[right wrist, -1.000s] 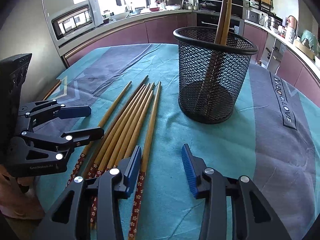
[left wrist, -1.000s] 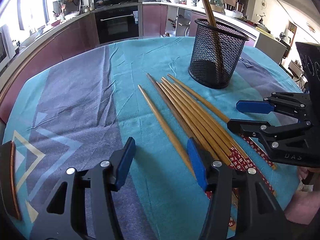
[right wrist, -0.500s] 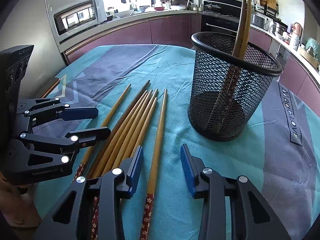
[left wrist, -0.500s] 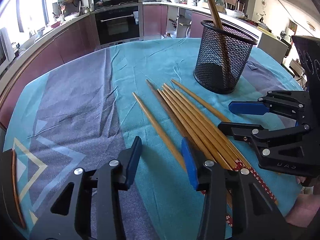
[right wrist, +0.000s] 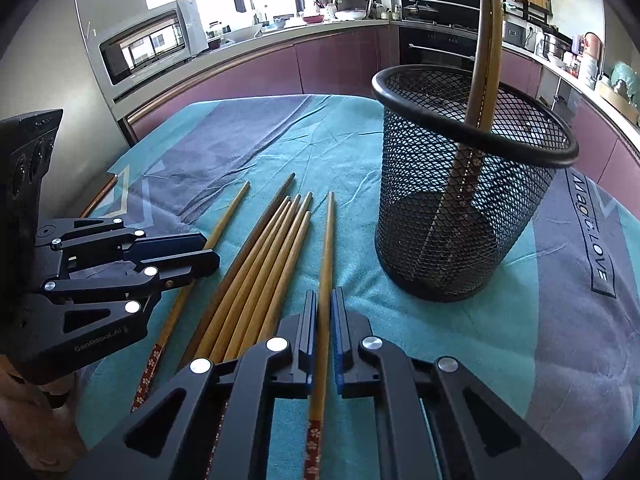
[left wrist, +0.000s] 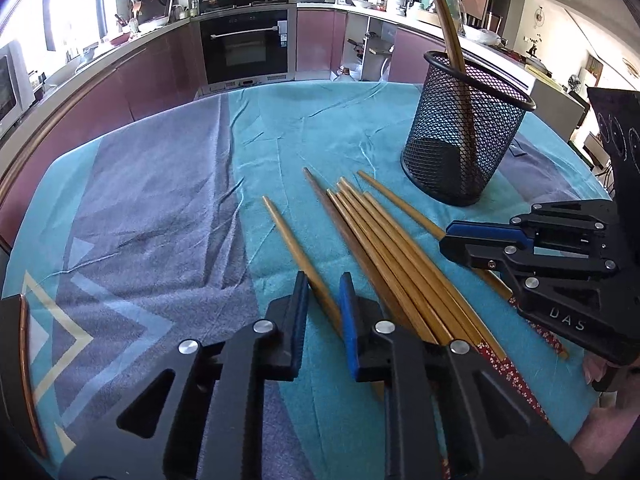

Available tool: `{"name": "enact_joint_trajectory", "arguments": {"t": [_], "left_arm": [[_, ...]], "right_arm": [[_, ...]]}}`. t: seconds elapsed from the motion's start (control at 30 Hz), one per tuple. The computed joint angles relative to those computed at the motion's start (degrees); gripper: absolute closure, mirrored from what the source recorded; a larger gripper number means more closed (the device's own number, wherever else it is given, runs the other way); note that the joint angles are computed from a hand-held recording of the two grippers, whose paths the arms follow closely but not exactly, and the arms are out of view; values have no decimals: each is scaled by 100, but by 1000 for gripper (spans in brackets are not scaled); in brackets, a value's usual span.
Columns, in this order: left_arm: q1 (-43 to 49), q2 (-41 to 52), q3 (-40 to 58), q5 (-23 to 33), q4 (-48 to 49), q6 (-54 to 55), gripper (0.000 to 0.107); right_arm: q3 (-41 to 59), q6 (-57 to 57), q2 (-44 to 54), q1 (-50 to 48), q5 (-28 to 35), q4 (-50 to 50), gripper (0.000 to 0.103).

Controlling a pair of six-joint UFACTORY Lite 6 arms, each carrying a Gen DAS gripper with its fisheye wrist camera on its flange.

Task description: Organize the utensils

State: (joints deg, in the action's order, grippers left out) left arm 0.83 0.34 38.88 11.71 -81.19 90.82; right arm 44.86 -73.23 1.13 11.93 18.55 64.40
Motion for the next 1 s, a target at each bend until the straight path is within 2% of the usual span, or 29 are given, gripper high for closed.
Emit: {"name": "enact_joint_trajectory", "arguments": {"t": [0.13, 0.37, 0.53, 0.7, 1.0], "left_arm": [[75, 16, 6, 62, 42, -127, 98], [168, -73, -67, 134, 128, -241, 99], [371, -225, -92, 409, 402, -470, 99], [620, -461, -104, 822, 672, -691, 99], [1223, -1168, -148, 1922, 1094, -962, 100]], "right_arm": [[-89, -117, -82, -91, 136, 134, 98], [-224, -300, -321, -322, 486, 280, 98], [-317, -477, -556, -502, 844, 409, 98], [-376, -549, -852, -697, 1228, 479, 98], [-450, -607, -1477, -1024, 1780, 641, 98]]}}
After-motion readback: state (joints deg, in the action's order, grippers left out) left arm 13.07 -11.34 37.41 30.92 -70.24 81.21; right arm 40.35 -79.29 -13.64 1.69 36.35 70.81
